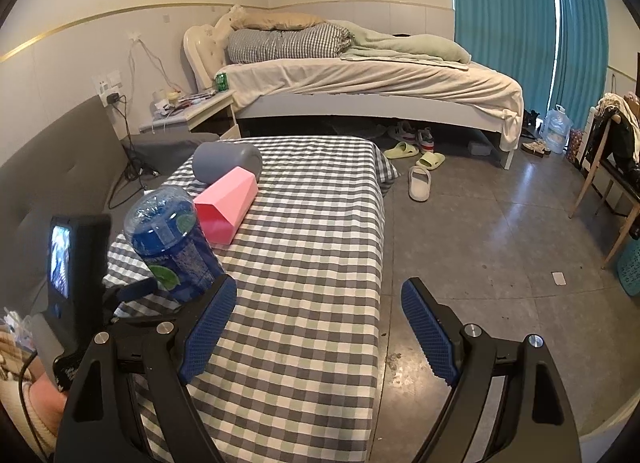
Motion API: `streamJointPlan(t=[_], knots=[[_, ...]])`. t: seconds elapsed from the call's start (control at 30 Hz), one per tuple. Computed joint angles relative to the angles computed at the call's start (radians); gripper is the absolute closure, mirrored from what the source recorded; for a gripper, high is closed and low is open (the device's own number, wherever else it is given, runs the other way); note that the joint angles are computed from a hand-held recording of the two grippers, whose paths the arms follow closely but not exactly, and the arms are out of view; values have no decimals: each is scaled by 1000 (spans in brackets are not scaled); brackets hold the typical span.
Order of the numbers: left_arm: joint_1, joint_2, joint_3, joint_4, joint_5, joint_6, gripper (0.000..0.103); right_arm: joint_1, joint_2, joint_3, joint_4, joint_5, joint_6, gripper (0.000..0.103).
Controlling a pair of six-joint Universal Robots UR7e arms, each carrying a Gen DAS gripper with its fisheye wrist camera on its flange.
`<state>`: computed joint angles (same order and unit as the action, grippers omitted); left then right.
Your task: Flip cup upside down
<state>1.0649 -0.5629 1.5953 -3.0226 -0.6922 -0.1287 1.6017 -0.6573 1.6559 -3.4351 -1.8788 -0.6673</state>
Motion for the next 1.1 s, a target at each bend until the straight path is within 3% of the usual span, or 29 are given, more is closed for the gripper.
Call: streamJointPlan(t=[0.1,0.7,0.8,0.97,1.1], knots=[[-23,-35,57,7,10,3,16,0,-9,15,-3,9,5,18],[-208,-244,396,-482,146,225,14,57,-67,232,-255,27,-22,18],[-215,-243,424,-578,163,278,5,66,-64,264,-301,40,-25,14],[-194,-253,442,-604,144,252,4,71,-30,279,-408,55,-48,5],[-190,-252,449,-644,170,260,3,66,-13,278,-432,79,-46,0]])
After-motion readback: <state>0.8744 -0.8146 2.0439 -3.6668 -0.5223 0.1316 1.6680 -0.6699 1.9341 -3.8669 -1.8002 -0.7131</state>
